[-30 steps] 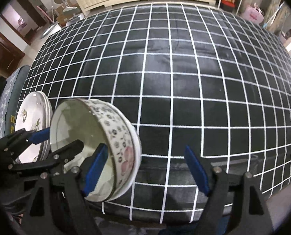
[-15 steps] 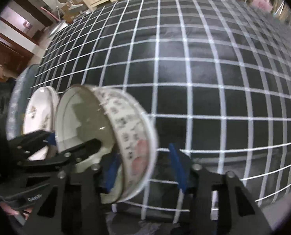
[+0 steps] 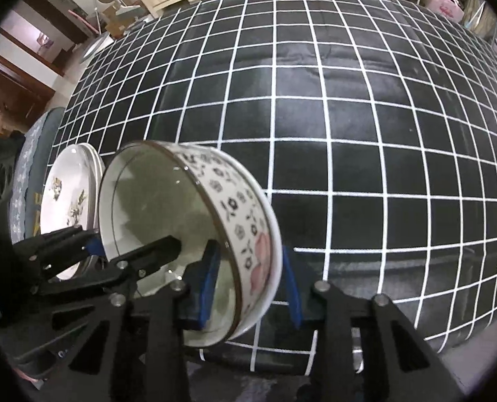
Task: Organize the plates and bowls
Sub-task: 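Grasp the rim of the nested bowl stack with the left tool and lift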
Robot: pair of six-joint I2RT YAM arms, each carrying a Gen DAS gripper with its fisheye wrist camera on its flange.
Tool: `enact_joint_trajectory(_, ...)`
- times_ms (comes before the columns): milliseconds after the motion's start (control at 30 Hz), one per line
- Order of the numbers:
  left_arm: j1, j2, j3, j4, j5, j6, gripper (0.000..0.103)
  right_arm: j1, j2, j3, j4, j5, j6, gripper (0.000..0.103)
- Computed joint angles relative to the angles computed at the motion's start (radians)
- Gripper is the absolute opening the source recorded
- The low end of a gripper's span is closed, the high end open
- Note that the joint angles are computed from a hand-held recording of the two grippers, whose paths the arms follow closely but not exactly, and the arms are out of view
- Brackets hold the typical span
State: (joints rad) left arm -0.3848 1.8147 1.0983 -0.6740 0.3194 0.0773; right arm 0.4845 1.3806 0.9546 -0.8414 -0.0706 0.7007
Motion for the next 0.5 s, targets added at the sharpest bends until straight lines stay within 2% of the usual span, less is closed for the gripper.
enact_joint_trajectory(400,-0.015,-0.029,-0.007,-0.006,-0.027,-0.028,0.030,0.035,-0.012,0.023,-0.028,0.014,0.040,0.036)
enact_joint_trajectory(500,0.003,-0.033,-0.006,-0.016,-0.033,-0.011,0.028,0.050,-0.002,0.029,-0.025,0.031,0.056,0.030)
